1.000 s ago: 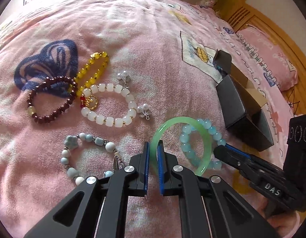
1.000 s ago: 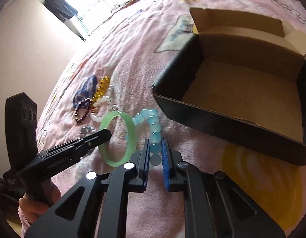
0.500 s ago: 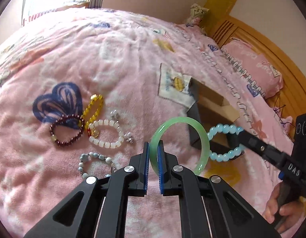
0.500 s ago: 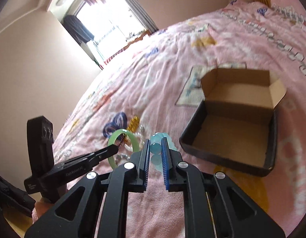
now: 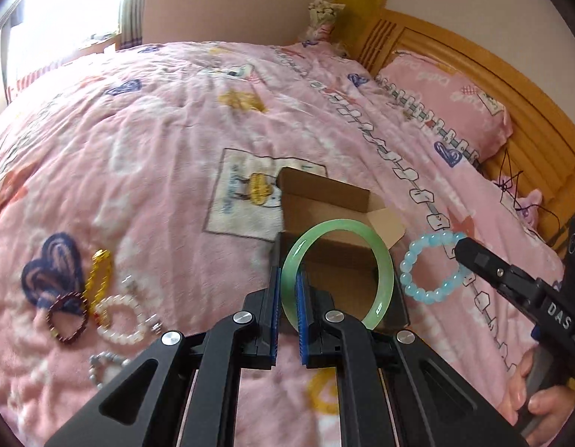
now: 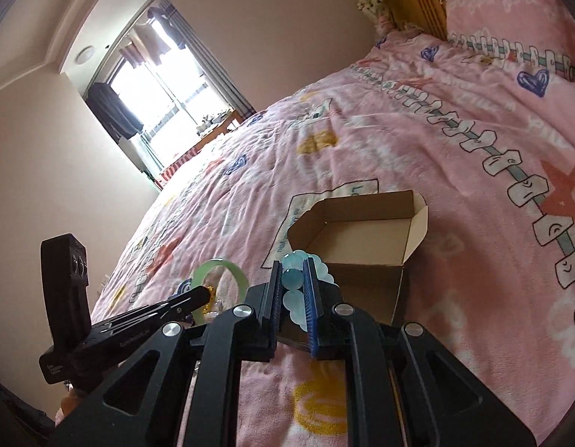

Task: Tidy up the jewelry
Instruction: 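Carry both bracelets into the box and open both tools to release them, then grasp the dark red bead bracelet with the left tool while the right tool grasps the grey-white bead bracelet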

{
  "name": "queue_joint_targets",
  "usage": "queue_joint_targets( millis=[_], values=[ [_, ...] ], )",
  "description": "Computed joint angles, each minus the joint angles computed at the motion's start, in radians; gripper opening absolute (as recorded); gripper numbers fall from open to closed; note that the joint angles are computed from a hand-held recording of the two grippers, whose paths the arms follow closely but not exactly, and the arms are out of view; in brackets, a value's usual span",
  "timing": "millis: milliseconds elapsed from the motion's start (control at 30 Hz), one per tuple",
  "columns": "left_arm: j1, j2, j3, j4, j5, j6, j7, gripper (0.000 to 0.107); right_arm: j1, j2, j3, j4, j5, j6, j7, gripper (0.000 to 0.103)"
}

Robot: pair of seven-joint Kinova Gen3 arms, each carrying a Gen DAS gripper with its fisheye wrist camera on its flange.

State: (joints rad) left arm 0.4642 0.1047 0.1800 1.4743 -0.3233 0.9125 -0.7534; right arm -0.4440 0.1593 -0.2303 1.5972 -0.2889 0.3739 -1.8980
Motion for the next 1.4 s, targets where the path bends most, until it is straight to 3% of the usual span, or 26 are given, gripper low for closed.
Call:
queue_joint_targets(
  millis=[67, 333, 467, 633, 867, 967, 1067, 1133, 1233, 1400],
  values=[
    [0.008, 0.039, 0.003, -0.033, -0.003, -0.002, -0.002, 0.009, -0.022, 0.005, 0.031, 0.000, 0.022, 0.004, -0.028, 0.012],
    [0.038, 0.114, -0.026, -0.098, 0.027, 0.008, -0.032, 0.011, 0.055, 0.002, -0.023, 0.029, -0.073, -0.046, 0.043, 0.012],
    [0.025, 0.118, -0.036, -0.095, 0.074, -0.003, -0.047, 0.013, 0.044, 0.003, -0.017, 0.025, -0.076, -0.043, 0.043, 0.012],
    [0.039, 0.096, -0.045, -0.089, 0.042, 0.009, -0.038, 0.013, 0.081, 0.011, -0.059, 0.025, -0.154, -0.054, 0.109, 0.014],
    [0.007, -0.064, -0.027, 0.028, -0.009, 0.020, -0.007, 0.017, 0.073, 0.005, -0.068, 0.012, -0.191, -0.047, 0.158, 0.015],
    [-0.043, -0.165, -0.014, 0.113, -0.006, 0.030, 0.023, 0.018, 0.030, 0.017, -0.053, -0.021, -0.149, -0.014, 0.146, 0.015],
    [-0.102, -0.270, -0.007, 0.208, -0.001, 0.050, 0.055, 0.035, 0.000, 0.043, -0.067, -0.067, -0.132, 0.021, 0.162, 0.016],
    [-0.147, -0.335, 0.004, 0.271, -0.009, 0.054, 0.098, 0.052, -0.041, 0.065, -0.067, -0.103, -0.099, 0.047, 0.158, 0.018],
    [-0.204, -0.406, -0.024, 0.351, 0.039, 0.040, 0.111, 0.055, -0.114, 0.108, -0.068, -0.172, -0.038, 0.097, 0.149, 0.032],
    [-0.260, -0.416, -0.089, 0.405, 0.141, 0.032, 0.028, 0.055, -0.198, 0.199, -0.091, -0.276, 0.003, 0.182, 0.174, 0.033]
  ],
)
